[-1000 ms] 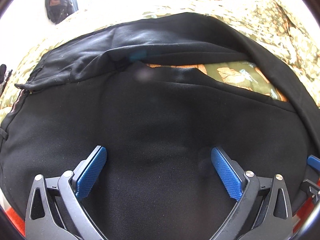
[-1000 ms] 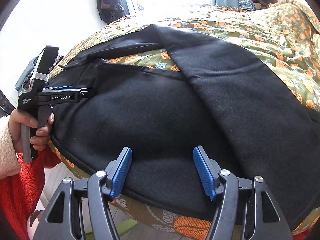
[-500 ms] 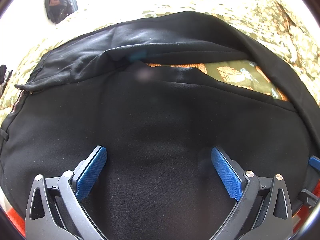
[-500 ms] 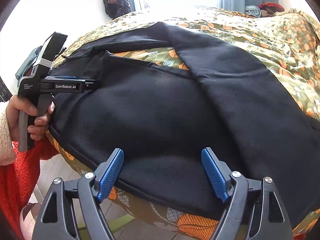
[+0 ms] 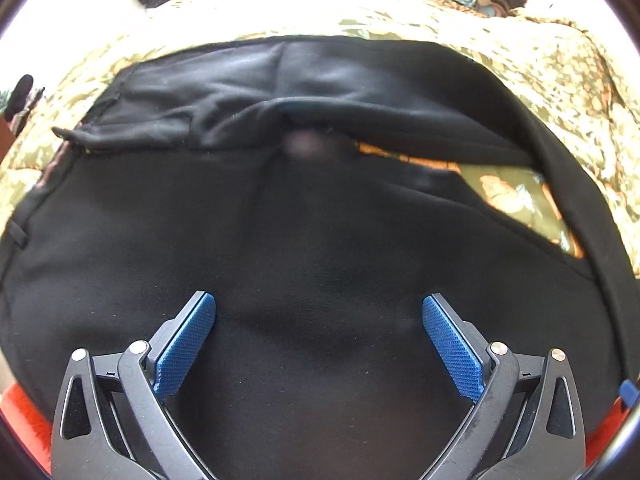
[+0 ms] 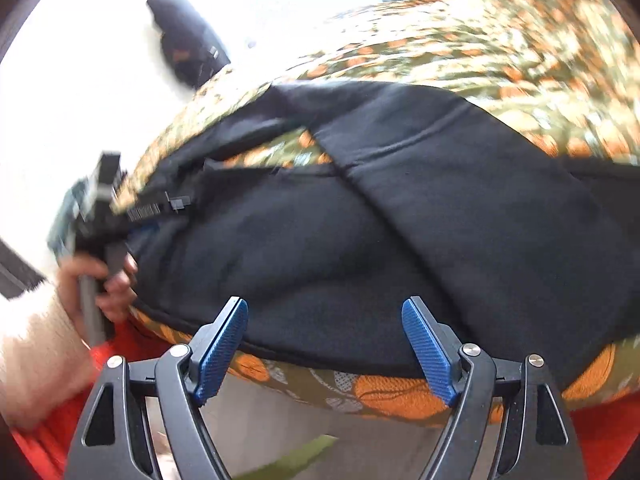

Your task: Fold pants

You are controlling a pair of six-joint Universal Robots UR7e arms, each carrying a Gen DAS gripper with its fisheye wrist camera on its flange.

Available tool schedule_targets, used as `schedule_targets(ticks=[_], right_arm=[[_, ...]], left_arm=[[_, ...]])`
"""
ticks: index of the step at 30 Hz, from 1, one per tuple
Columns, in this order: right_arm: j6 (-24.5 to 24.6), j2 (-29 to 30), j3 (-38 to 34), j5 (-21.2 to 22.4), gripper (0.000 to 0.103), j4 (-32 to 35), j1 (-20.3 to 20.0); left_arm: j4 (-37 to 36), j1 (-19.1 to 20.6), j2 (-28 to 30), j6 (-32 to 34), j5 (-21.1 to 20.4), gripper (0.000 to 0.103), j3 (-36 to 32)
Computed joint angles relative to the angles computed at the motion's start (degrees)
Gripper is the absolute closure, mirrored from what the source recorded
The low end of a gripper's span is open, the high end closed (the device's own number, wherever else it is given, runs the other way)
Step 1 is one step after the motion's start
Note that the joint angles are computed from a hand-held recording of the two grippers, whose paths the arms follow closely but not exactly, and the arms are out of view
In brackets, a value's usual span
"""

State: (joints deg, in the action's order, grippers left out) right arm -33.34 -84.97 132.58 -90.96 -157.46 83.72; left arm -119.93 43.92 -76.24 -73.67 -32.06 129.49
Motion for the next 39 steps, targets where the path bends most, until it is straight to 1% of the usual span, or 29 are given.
schedule_targets(ticks=[3, 5, 6, 7, 8, 9, 10, 13, 15, 16, 17, 19, 20, 21, 22, 24, 25, 28, 29, 31, 33, 36, 37, 38, 39], right_arm=[[3.8, 0.0, -1.1, 2.5, 0.024, 2.9, -1.5], [9.2, 0.7, -1.7, 3.0, 0.024, 1.3, -3.2], [12.4, 0.7, -1.9, 3.9, 0.026, 0.2, -4.6], [15.1, 0.6, -2.3, 6.4, 0.032, 0.7, -6.3], [17.5, 0.3, -2.5, 8.7, 0.035, 1.3, -7.8], [19.0, 0.1, -2.3, 10.1, 0.039, 1.2, -8.7], [20.1, -0.2, -1.9, 10.8, 0.04, 0.2, -8.9], [25.0, -1.0, 0.0, 12.9, 0.039, -5.7, -9.0], [30.4, -1.4, 0.8, 16.2, 0.036, -7.9, -10.0], [33.2, -1.2, 0.9, 17.0, 0.029, -7.8, -10.5], [35.6, -1.1, 0.8, 18.4, 0.027, -6.4, -11.3], [39.3, -0.4, 0.7, 21.8, 0.026, -2.0, -13.4], [41.2, 0.1, 1.0, 23.6, 0.026, -1.0, -14.2], [42.0, 0.6, 1.4, 25.1, 0.026, -1.5, -14.9], [41.8, 1.0, 1.5, 24.9, 0.026, -2.5, -14.8], [41.6, 1.5, 1.6, 24.0, 0.027, -6.7, -14.3], [42.3, 1.4, 1.8, 23.8, 0.027, -9.3, -14.5], [44.5, 0.2, 1.7, 22.4, 0.027, -12.9, -15.2], [44.8, -0.1, 1.8, 21.4, 0.028, -13.5, -15.0], [44.1, -0.9, 1.4, 19.1, 0.037, -12.6, -14.7], [44.2, -1.1, 1.3, 17.2, 0.042, -13.0, -14.2], [44.8, -1.5, 1.7, 16.6, 0.042, -14.8, -14.7], [44.8, -1.5, 1.4, 15.6, 0.043, -15.1, -14.3], [43.5, -1.9, 1.0, 14.1, 0.047, -14.5, -14.2], [41.7, -1.8, -0.1, 11.1, 0.069, -13.6, -13.0]], left_arm=[[2.8, -1.0, 1.4, -2.1, 2.3, 0.0, 0.1], [3.4, -1.1, 1.8, -2.7, 2.7, 0.0, 0.0], [2.9, -1.1, 1.7, -2.4, 2.7, 0.0, 0.2], [2.4, -1.0, 1.6, -2.0, 2.6, 0.0, 0.3], [1.9, -1.0, 1.5, -1.5, 2.7, 0.0, 0.4], [1.6, -1.0, 1.5, -1.3, 2.8, 0.0, 0.6], [1.6, -1.1, 1.6, -1.3, 3.1, 0.0, 0.7], [2.2, -1.1, 2.4, -1.9, 4.2, 0.0, 0.5], [3.5, -1.5, 2.6, -2.9, 4.2, 0.0, 0.4], [3.6, -1.6, 2.6, -3.0, 4.2, 0.0, 0.4], [3.7, -1.6, 2.6, -3.1, 4.2, 0.0, 0.4], [4.2, -1.6, 2.8, -3.5, 4.2, 0.0, 0.2], [4.8, -1.8, 2.9, -4.0, 4.2, 0.0, 0.1], [5.2, -1.9, 2.9, -4.4, 4.2, 0.0, 0.0], [5.3, -1.9, 3.0, -4.5, 4.2, 0.0, 0.0], [5.4, -2.0, 2.9, -4.5, 4.1, 0.0, 0.0], [5.0, -1.8, 2.8, -4.1, 4.2, 0.0, 0.0], [4.7, -1.7, 2.7, -3.8, 4.2, 0.0, 0.1], [4.8, -1.8, 2.7, -3.9, 4.3, 0.0, 0.2], [4.8, -1.8, 2.7, -3.9, 4.5, 0.0, 0.2], [4.9, -1.9, 2.8, -4.0, 4.5, 0.0, 0.2], [5.2, -1.9, 2.9, -4.0, 4.4, 0.0, 0.1], [5.5, -1.9, 2.9, -4.0, 4.2, 0.0, -0.1], [6.2, -1.8, 2.9, -4.0, 3.8, 0.0, -0.6], [7.5, -1.7, 2.8, -3.8, 2.9, 0.0, -1.5]])
